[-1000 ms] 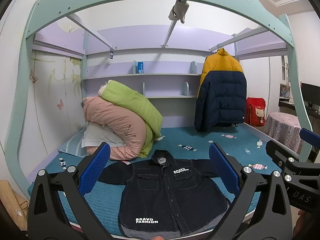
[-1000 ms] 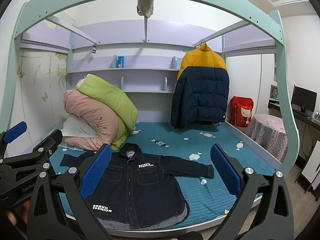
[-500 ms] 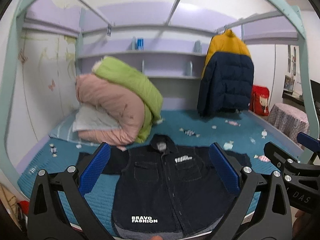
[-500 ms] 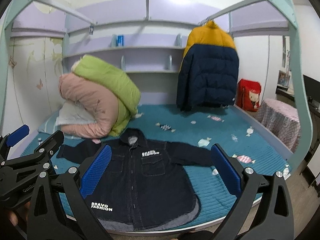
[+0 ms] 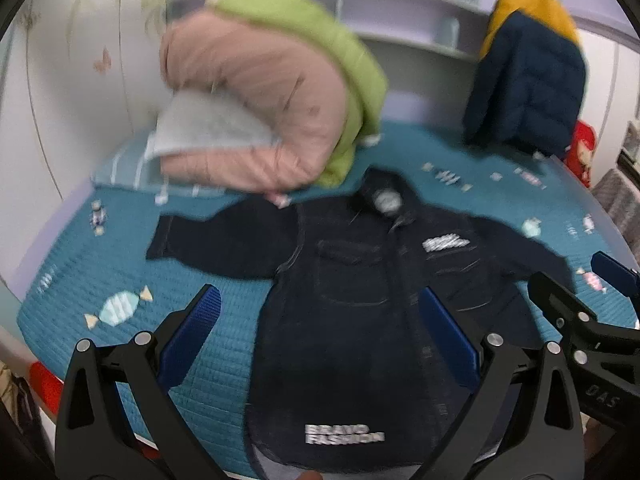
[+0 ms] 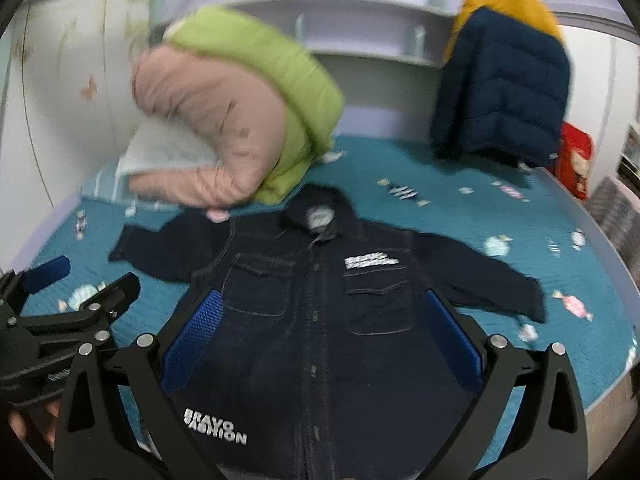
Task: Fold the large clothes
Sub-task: 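Lower both tools toward the denim shirt, left tool reaching its sleeve cuff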
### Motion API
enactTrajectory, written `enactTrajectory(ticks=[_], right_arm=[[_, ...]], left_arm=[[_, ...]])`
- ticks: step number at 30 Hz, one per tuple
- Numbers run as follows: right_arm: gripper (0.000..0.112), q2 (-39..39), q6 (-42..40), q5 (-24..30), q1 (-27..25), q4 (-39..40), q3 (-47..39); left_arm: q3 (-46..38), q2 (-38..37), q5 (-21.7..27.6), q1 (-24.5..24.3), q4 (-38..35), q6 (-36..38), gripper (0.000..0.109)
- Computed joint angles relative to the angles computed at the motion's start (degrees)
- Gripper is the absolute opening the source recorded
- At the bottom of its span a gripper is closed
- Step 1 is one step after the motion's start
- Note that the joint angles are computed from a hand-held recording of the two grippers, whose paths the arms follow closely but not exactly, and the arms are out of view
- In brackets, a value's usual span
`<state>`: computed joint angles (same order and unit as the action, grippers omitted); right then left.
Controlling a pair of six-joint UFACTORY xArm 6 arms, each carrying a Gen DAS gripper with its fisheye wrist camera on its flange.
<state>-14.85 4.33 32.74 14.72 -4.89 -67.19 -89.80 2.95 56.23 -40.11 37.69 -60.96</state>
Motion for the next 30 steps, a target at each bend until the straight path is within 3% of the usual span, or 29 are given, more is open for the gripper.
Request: enactTrajectory(ticks=[7, 9, 12, 13, 16, 20, 22, 30], right_arm=[[0.093, 18.86, -0.55, -3.94, 4.35, 0.52, -9.39], [0.072, 23.9, -1.98, -4.79, 5.14, 3.33, -12.69], [0.041, 32.47, -4.51, -1.43, 6.11, 7.21, -20.76], [0.023, 35.12, -5.63, -0.03, 6.37, 8.78, -23.54], [0.005, 41.59, -9.05, 3.0, 6.78, 14.69, -30.62], [0.004, 46.39, -11.41, 3.96, 7.58, 18.98, -35.9], [0.004, 48.48, -11.07, 4.63, 8.16, 19.16, -38.34], [0.007, 52.95, -10.73, 5.47, 9.13, 20.04, -43.49]], left_arm=[[9.39, 0.88, -11.16, 12.77, -8.98, 4.79, 0.099], [10.89, 1.65, -13.75, 16.23, -11.73, 6.13, 0.099], [11.83, 3.4, -15.13, 21.03, -12.15, 7.23, 0.099], [11.71, 4.19, -15.01, 22.47, -12.21, 7.52, 0.098], [13.47, 5.35, -18.74, 28.27, -15.33, 7.78, 0.098], [13.81, 7.61, -22.51, 35.37, -19.74, 7.8, 0.098], [11.45, 10.03, -20.45, 37.53, -21.84, 8.4, 0.098], [5.29, 17.41, -20.32, 41.71, -32.73, 12.76, 0.098]])
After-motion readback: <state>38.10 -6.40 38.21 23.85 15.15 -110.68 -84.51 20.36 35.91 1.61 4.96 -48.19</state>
